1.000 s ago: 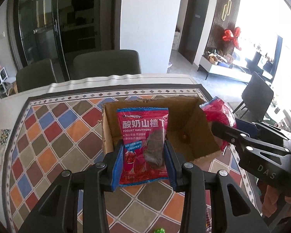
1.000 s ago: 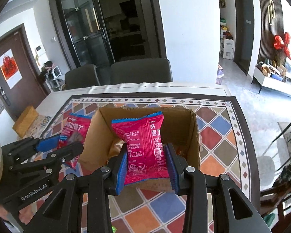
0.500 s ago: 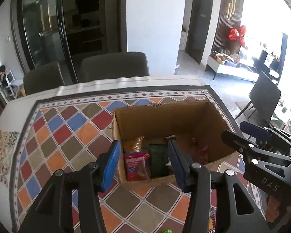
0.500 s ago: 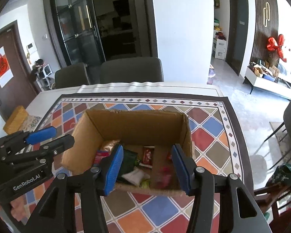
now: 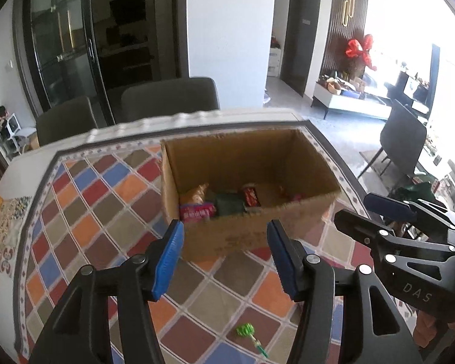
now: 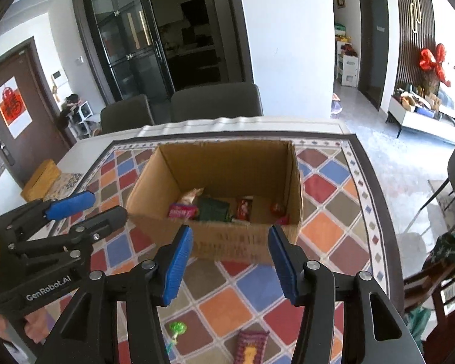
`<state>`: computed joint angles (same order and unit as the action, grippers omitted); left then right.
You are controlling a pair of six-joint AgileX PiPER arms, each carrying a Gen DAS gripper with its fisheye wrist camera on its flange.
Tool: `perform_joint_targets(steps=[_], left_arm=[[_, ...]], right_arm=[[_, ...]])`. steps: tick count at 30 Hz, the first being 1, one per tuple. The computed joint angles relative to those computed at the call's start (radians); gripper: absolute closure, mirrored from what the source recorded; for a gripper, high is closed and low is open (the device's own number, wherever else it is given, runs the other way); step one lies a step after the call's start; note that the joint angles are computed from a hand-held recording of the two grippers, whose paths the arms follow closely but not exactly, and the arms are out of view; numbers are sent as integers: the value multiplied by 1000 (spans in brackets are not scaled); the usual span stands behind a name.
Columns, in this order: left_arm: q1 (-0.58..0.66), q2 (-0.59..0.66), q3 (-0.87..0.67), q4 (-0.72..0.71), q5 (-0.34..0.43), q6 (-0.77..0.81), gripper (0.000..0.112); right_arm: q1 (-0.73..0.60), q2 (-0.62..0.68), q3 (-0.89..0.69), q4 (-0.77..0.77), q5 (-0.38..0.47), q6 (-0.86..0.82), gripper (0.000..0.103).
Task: Organize snacks
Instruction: 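Move both open tools back to the Costa bar and green lollipop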
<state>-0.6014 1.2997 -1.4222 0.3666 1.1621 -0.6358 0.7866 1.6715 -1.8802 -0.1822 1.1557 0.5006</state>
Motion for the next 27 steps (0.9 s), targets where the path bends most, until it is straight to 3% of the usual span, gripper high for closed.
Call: perform_joint_targets(steps=[15, 27], left_arm=[[-76, -41, 209, -79, -32, -74, 56], [-54, -38, 365, -198, -97, -45, 56]], right_arm=[[42, -119, 297, 23, -39, 76, 50], [58, -142, 474, 63, -73, 124, 50]])
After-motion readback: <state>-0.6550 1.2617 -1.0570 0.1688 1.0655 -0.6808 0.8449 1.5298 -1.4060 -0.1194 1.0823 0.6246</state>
